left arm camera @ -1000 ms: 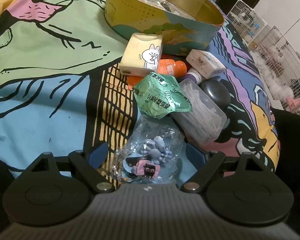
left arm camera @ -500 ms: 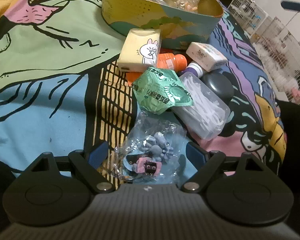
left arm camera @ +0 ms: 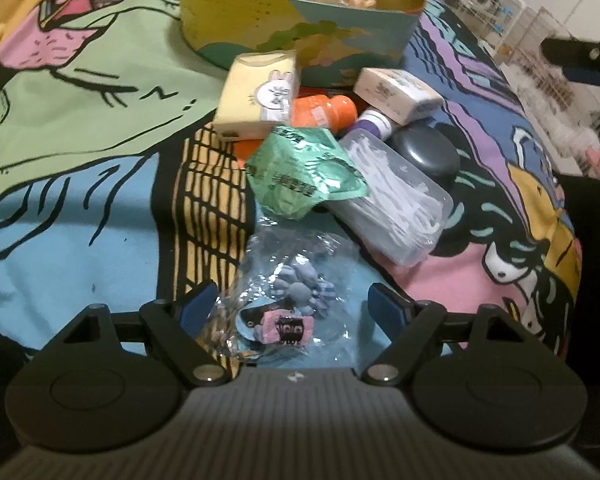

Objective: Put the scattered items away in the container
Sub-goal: 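Grasp the clear bag with the pink clip using the left tool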

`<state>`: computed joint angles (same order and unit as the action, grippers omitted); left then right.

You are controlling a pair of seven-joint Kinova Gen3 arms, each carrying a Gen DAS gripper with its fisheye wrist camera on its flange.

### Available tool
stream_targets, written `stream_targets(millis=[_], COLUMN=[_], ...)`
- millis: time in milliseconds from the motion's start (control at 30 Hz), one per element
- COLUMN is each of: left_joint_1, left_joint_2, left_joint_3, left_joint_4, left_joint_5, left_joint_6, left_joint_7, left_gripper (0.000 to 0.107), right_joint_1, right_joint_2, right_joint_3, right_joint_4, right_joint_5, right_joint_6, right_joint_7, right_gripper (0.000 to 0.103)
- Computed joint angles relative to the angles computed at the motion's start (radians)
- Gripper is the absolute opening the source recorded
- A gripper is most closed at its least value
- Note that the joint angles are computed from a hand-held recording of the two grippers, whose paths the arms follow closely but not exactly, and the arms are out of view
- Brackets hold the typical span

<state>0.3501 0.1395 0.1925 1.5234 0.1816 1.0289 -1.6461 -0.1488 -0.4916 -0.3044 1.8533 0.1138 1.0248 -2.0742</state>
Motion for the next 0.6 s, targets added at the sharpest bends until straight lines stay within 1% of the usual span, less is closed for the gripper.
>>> stream_targets(millis=[67, 133, 200, 300, 333, 367, 433, 533, 600], left_joint_1=[0.017, 0.032, 0.035, 0.039, 0.039, 0.042, 0.045, 0.057, 0.06], left_joint_2=[0.005, 0.007, 0.006, 0.006, 0.007, 0.009, 0.008, 0.006, 0.005], left_joint_3=[0.006, 0.008, 0.006, 0.002, 0.002, 0.002, 0.003, 0.007, 0.008], left_joint_4=[-0.005, -0.006, -0.004, -0.005, -0.008, -0.012, -0.014, -0.014, -0.017], left_joint_5=[-0.031, -0.056, -0.063, -0.076, -0.08, -0.088, -0.096, -0.122, -0.128], left_joint_6=[0.005, 0.003, -0.001, -0.001, 0.003, 0.006, 0.007, 0.003, 0.007], left_joint_7=[0.005, 0.019, 0.032, 0.055, 0.059, 0.069, 0.075, 0.084, 0.089], left_gripper=[0.078, 0.073, 0.067, 0.055, 0.046, 0.041, 0.036, 0.033, 0.032], right_joint_1=[-0.004, -0.006, -0.008, 0.002, -0.001, -0.002, 0.003, 0.003, 0.007], right_joint_2=[-0.01, -0.02, -0.039, -0.056, -0.061, -0.064, -0.077, -0.097, -0.106], right_joint_3=[0.005, 0.017, 0.046, 0.073, 0.091, 0.105, 0.119, 0.152, 0.157], right_joint_4=[0.033, 0.058, 0.091, 0.123, 0.138, 0.149, 0.174, 0.204, 0.213], right_joint_5=[-0.009, -0.021, -0.042, -0.059, -0.069, -0.079, -0.095, -0.131, -0.141], right_joint_6=[-0.002, -0.009, -0.032, -0.051, -0.059, -0.065, -0.081, -0.117, -0.138], right_joint_7=[0.001, -0.001, -0.001, 0.004, 0.012, 0.02, 0.027, 0.037, 0.048], right_gripper=[0.099, 0.098, 0.099, 0.099, 0.099, 0.098, 0.099, 0.099, 0.099])
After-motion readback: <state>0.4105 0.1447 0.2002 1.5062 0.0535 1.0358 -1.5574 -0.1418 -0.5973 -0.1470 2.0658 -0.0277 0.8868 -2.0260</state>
